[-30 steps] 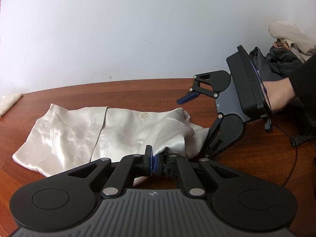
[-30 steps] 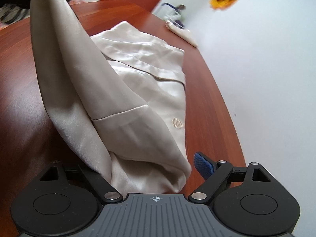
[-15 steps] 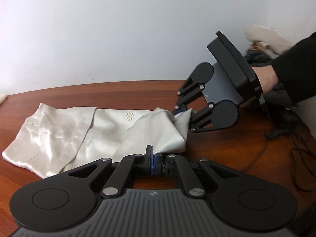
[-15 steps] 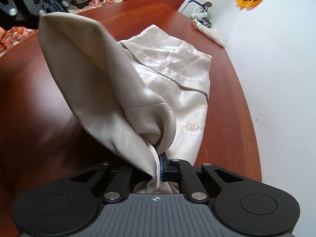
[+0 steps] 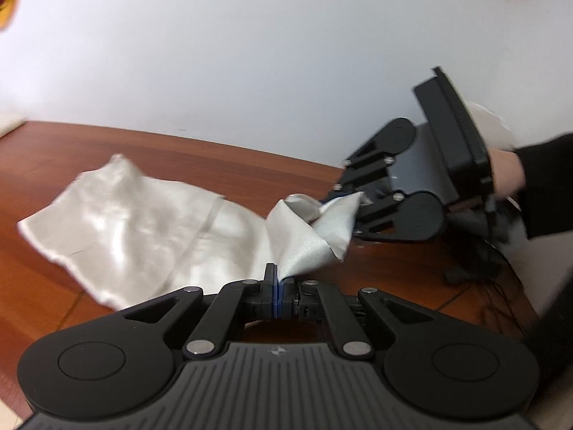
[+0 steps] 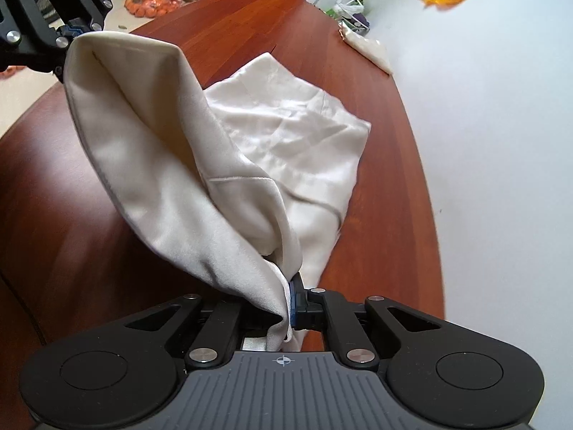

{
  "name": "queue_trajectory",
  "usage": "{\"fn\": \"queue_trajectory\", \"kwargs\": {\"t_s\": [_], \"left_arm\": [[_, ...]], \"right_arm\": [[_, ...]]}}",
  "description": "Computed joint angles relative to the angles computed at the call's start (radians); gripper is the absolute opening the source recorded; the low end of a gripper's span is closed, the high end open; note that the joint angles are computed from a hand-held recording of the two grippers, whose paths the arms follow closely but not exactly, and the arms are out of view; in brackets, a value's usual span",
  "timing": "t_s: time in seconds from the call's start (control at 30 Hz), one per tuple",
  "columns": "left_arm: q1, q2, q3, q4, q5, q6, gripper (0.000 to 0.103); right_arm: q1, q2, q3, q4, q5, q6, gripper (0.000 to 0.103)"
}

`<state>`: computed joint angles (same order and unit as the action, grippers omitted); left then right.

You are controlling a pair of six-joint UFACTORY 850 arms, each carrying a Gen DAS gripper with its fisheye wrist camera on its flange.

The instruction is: Fold clothes

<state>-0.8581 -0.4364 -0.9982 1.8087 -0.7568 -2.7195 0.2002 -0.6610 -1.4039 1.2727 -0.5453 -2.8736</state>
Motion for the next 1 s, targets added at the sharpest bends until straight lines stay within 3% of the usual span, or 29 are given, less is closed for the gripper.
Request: {"fn": "queue_trajectory", "kwargs": {"t_s": [0.17,0.37,0.67,0.77,1.0], "left_arm": [[0.042,0.004,0.011,-0.099,-0.023,-0.036,0.004],[0.125,0.000,0.029,-0.225,0.050,-0.006,0.004],[0.184,0.048,0.103,-0.201,0.074,-0.070,0.004],[0.205,0.067,0.123,-0.191,0.096,-0.103,0.004],[0.262,0.100,0.174,-0.163,0.209,-0.173,0.004]], "right_arm": [[0.063,-0.046,-0.075,-0.035,0.038,-0.012,0.008],[0.141,-0.145,-0.215,-0.248,0.052,0.170,0.010],[0.200,-0.226,-0.325,-0.356,0.082,0.233,0.013],[0.212,-0.250,-0.366,-0.391,0.087,0.280,0.017],[0.224,-0.294,-0.452,-0.397,0.103,0.383,0.037]]}}
